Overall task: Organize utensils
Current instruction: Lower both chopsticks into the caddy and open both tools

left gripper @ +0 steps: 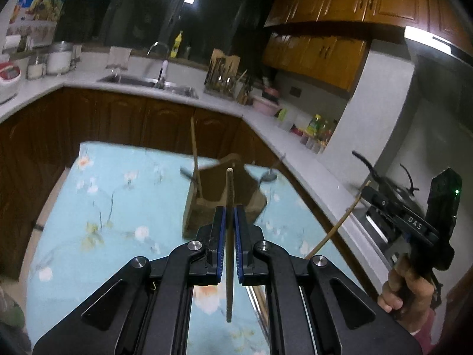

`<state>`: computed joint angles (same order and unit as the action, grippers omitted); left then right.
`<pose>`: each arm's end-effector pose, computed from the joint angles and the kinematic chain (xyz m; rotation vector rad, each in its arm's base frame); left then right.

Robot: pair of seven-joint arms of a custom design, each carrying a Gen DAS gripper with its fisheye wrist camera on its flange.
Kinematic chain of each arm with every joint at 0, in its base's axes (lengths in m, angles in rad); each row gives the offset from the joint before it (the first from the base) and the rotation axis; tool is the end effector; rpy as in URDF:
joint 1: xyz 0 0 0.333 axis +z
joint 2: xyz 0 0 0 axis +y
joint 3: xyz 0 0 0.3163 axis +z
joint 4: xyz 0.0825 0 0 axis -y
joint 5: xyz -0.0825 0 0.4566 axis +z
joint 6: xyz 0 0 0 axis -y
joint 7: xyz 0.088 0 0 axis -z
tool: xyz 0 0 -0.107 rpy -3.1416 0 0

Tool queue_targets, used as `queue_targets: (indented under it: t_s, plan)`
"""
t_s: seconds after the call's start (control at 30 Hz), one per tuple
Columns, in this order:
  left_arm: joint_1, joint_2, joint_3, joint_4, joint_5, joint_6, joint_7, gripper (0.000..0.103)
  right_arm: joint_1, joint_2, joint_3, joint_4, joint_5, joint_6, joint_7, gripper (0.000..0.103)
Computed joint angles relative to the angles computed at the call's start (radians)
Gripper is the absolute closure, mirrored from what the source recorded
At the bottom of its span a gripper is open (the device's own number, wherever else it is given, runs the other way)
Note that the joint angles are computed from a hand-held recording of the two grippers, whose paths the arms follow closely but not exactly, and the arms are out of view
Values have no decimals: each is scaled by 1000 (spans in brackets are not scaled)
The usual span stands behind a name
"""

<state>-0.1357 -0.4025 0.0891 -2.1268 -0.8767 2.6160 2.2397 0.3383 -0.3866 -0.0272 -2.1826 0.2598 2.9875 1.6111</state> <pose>0.5544 -0.0011 0.6597 -1.5822 1.8072 -1.4197 0.5320 0.1495 0.6751 -1.4323 1.3818 -0.5829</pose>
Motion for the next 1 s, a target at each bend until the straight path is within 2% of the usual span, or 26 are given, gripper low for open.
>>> queue_targets:
  t_s: [0.13,0.23,0.33,0.53,0.6,0.7,0.83,1.0]
  plan:
    - [-10,89,-4,120,-34,56,32,98,-26,67,10,85,-22,41,16,98]
    - [2,167,-28,216,-42,117,43,98,-52,141,22,177,-46,64,35,98]
    - [10,259,-37,327,-131,134,104,98,-65,211,26,260,-52,75,47,98]
    - [74,437,-114,495,-128,210,54,98,-129,342,65,388,-164,90,172,98]
    - [93,482,-140,523,-112,228,27,98,-141,373,68,397,-240,103,252,98]
    - [120,524,-179,527,-105,247,-2,98,-135,401,65,389,-226,116,260,98]
    - [158,548,-228,496,-97,268,-35,98,-123,423,41,364,-368,129,405,98]
    - [193,561,-266,468,-40,251,-80,98,-126,439,49,342,-329,112,389,98]
